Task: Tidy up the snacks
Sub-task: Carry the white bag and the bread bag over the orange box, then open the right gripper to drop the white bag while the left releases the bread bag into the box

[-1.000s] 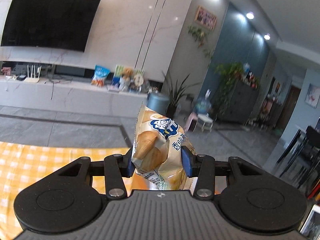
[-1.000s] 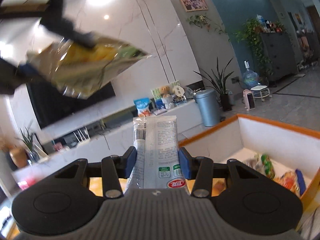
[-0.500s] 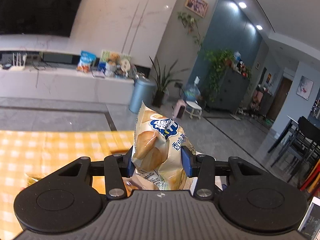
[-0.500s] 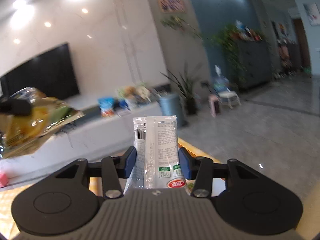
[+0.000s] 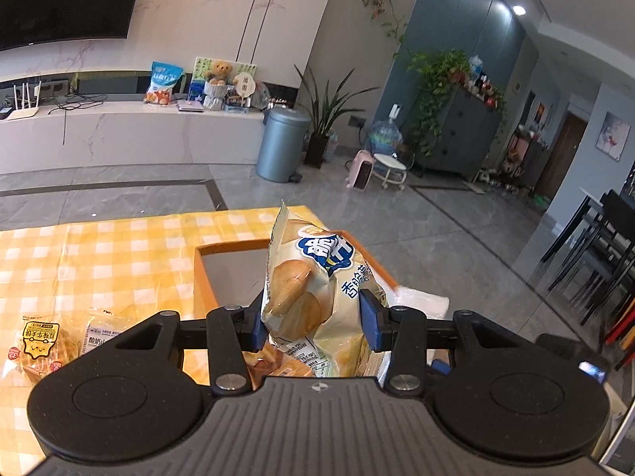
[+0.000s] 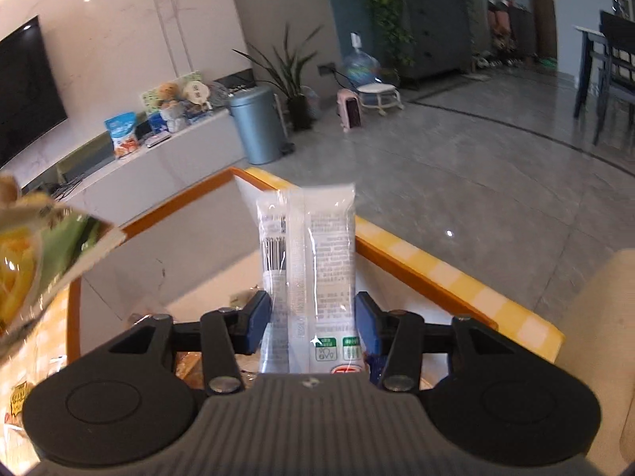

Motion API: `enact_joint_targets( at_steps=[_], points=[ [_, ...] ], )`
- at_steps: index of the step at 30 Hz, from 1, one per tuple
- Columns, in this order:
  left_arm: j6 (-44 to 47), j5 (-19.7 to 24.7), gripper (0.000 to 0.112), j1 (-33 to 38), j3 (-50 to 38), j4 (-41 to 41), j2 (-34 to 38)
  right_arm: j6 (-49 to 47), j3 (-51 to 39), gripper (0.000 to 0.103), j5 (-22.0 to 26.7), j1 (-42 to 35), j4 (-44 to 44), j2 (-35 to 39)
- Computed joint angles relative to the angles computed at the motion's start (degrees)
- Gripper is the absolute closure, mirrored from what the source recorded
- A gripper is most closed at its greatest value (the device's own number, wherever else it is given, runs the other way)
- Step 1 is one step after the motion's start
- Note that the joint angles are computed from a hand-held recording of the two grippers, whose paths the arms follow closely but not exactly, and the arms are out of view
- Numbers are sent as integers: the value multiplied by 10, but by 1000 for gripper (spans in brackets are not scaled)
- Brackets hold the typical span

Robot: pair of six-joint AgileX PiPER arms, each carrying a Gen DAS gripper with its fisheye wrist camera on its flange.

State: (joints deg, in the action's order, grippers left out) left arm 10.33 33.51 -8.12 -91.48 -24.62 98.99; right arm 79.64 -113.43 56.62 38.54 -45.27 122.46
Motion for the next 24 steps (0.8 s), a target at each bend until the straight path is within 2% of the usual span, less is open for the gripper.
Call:
enact_joint_targets(
  at_steps=[4,9,12,16,19,24],
  points=[
    [-31,6,61,-4,1,23,-3,27,47,55,-31,5,-7,-25],
    [-28,14,61,-3,-5,24,2,84,108,55,-61,12,-38,-62],
    [-37,24,61,-10,-35,46,27,132,145,50,-72,12,-66,-88],
    [-68,34,61,-21,-73,77,64,146,161,49,-85,7,-55,-100],
    [-59,42,61,-21,-102,63,96,136,165,48,-108,0,-38,-102],
    [-84,103,61,-21,-193,60,170,104,135,44,-111,3,-21,-82]
  ],
)
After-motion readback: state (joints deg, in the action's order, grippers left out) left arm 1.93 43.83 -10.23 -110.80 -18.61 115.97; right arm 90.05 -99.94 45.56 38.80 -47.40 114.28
